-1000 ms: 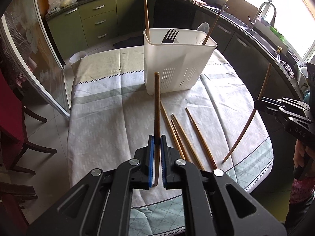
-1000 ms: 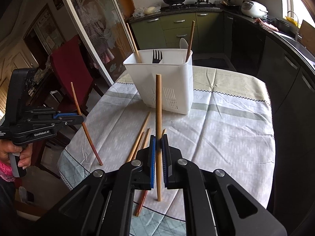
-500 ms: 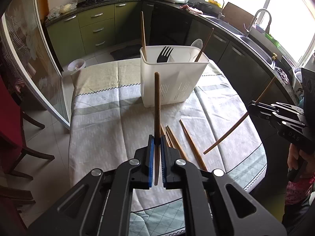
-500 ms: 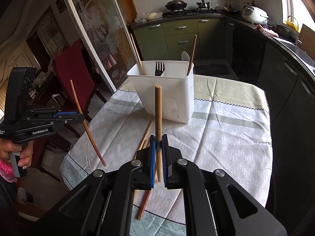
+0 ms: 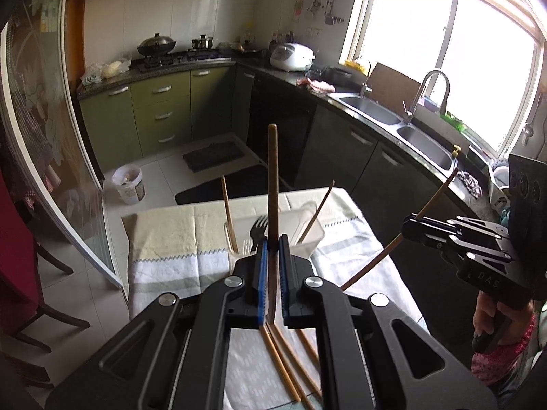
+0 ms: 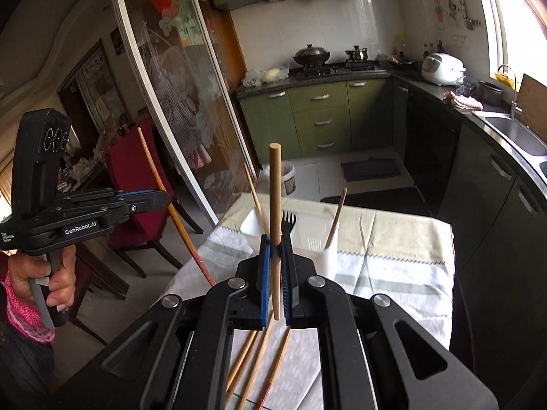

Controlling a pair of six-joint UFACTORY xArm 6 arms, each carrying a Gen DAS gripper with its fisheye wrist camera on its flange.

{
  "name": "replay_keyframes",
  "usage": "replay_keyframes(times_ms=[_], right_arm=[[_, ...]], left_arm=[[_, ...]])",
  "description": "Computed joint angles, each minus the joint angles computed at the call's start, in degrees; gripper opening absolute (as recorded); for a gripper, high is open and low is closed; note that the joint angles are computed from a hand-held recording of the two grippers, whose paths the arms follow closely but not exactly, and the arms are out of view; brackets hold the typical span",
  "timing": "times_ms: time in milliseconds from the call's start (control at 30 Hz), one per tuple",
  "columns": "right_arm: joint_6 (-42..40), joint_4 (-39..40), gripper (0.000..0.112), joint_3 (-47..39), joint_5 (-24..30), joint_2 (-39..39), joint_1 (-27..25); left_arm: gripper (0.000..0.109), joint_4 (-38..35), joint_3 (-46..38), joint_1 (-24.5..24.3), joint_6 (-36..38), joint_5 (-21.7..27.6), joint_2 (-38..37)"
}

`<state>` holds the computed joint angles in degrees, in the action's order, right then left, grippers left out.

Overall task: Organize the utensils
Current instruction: 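Lift the red-tipped chopstick with the left tool while the right lifts a plain one, then close the left tool on a wooden chopstick while the right closes on another chopstick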

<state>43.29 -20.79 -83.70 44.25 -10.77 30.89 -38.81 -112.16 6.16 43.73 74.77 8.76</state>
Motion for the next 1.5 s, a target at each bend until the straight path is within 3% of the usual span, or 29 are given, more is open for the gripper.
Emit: replay_keyframes(times_ms=[167, 333, 467, 800, 1067, 1167, 1233, 1367, 1500], right_arm=[[1.1, -5.7, 0.007, -9.8, 0.0, 4.8, -1.2], [2.2, -9.8, 0.007, -17.3, 0.3, 11.0, -3.2], [2.2, -9.5, 0.007, -19.2, 0.1, 15.2, -5.0], [-2.4, -0.6, 0.007, -12.8, -3.2, 18.6, -7.6], [-1.6, -1.0, 0.011, -11.1, -4.0, 17.8, -7.2], [-1.2, -1.3, 0.019, -8.8, -5.2, 15.2, -6.7], [-0.4, -2.2, 0.021, -6.5, -6.3, 12.7, -6.1], [2.3, -4.7, 0.023, 1.0, -6.6, 5.3, -3.8], [4.2, -5.5, 0.030, 10.1, -2.0, -1.1, -0.5]], left_arm=[[0.006, -1.5, -9.0, -2.5, -3.3, -4.6, 5.7], [0.006, -0.2, -11.6, -5.5, -4.6, -12.0, 9.8], [0.006, 2.3, -12.9, -7.0, -6.9, -12.0, 13.3], [0.007, 7.6, -7.7, -7.9, -6.3, -10.6, 14.2], [0.010, 8.1, -6.6, -7.7, -5.9, -10.2, 13.8], [0.017, 6.6, -6.2, -6.8, -5.2, -9.5, 12.9], [0.029, 5.4, -4.0, -6.1, -4.4, -9.6, 10.8], [0.030, 6.2, 3.9, -4.6, -3.1, -8.7, 4.9], [0.031, 11.4, 14.4, -3.3, -2.9, -4.9, 0.2]])
